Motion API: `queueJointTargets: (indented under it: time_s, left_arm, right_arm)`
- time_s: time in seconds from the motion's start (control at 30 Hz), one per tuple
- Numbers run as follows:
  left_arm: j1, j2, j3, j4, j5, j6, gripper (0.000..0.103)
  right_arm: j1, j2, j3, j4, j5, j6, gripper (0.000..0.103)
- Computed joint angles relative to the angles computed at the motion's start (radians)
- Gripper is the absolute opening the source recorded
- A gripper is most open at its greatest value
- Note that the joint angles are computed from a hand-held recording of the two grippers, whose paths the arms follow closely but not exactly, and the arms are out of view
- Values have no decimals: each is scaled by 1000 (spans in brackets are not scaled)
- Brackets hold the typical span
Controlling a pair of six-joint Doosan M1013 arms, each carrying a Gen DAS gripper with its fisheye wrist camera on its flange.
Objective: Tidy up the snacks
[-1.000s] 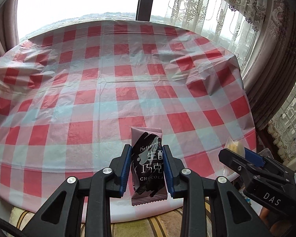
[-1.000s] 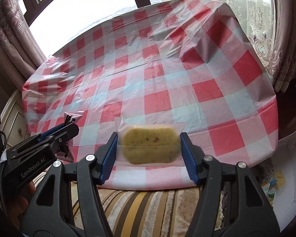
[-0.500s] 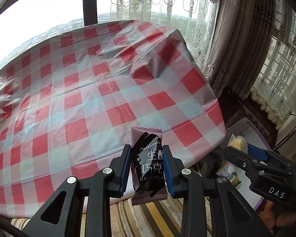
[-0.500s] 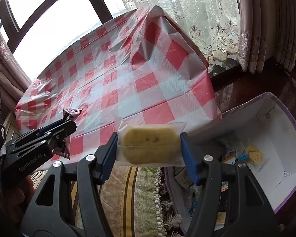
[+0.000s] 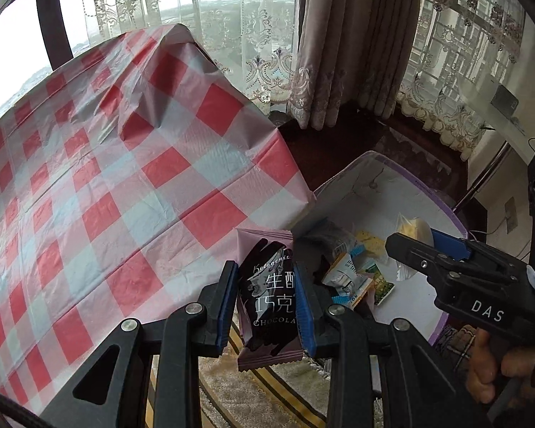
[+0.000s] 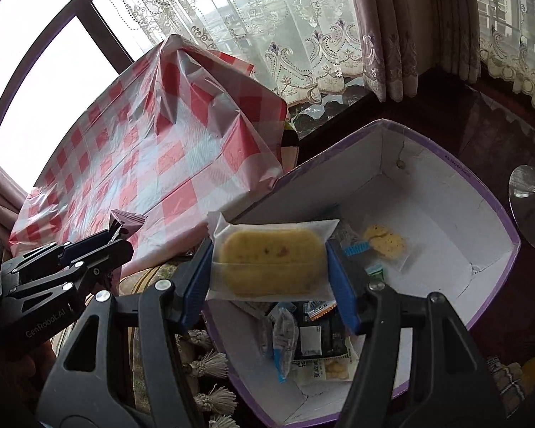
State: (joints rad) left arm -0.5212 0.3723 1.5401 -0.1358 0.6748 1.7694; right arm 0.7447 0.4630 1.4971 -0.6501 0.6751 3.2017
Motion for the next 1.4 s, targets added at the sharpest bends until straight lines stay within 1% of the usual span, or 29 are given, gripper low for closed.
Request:
queueJointTargets:
  time_s: [0.2,0.27,0.4,0.5,0.53,0.57,0.63,0.77,0.9,0.97,1.03,1.1,1.17,1.23,1.33,1.4]
  left_arm:
    - [-26,19,-20,-16,52,37,32]
    - [-31,24,-25,-16,68,41,33]
    - [-33,33,-33,-24,94,44,33]
    - [-27,44,-46,-42,127,44,35]
    - [-25,48,-50,-49,137,45,40]
    - [-24,50,-52,-51,142,43,47]
    - [-22,50,-50,-57,141,46,56]
    - [-12,41,-41,-97,147,59,60]
    - [15,22,-16,-181,188,88,65]
    - [28,3,13,-220,183,95,78]
    - [42,-15,41,-262,181,109,83]
    - [50,-31,63,-283,175,121,83]
    - [49,-39,72,-266,172,121,85]
    - [44,-39,73,-247,179,121,87]
    - [25,-37,72,-181,178,100,89]
    - [23,-37,75,-184,176,113,92]
  right_arm:
    - [-1,-15,33,9,14,44,66]
    - [-1,-17,39,14,23,54,68]
    - [-3,-22,48,22,32,69,70]
    - [-2,-22,48,22,37,73,72]
    - [-1,-22,46,20,40,74,72]
    - [-1,-22,43,20,46,71,72]
    - [0,-20,36,23,65,63,74]
    - [10,-20,24,13,108,84,78]
    - [31,-16,3,-2,177,115,79]
    - [47,-10,-14,-3,220,121,79]
    - [64,-4,-32,-4,258,120,79]
    - [81,4,-51,-5,306,125,79]
    - [94,8,-62,-1,338,125,79]
    - [103,9,-70,6,358,119,79]
    - [113,13,-79,5,390,109,79]
    - [116,12,-81,3,399,107,79]
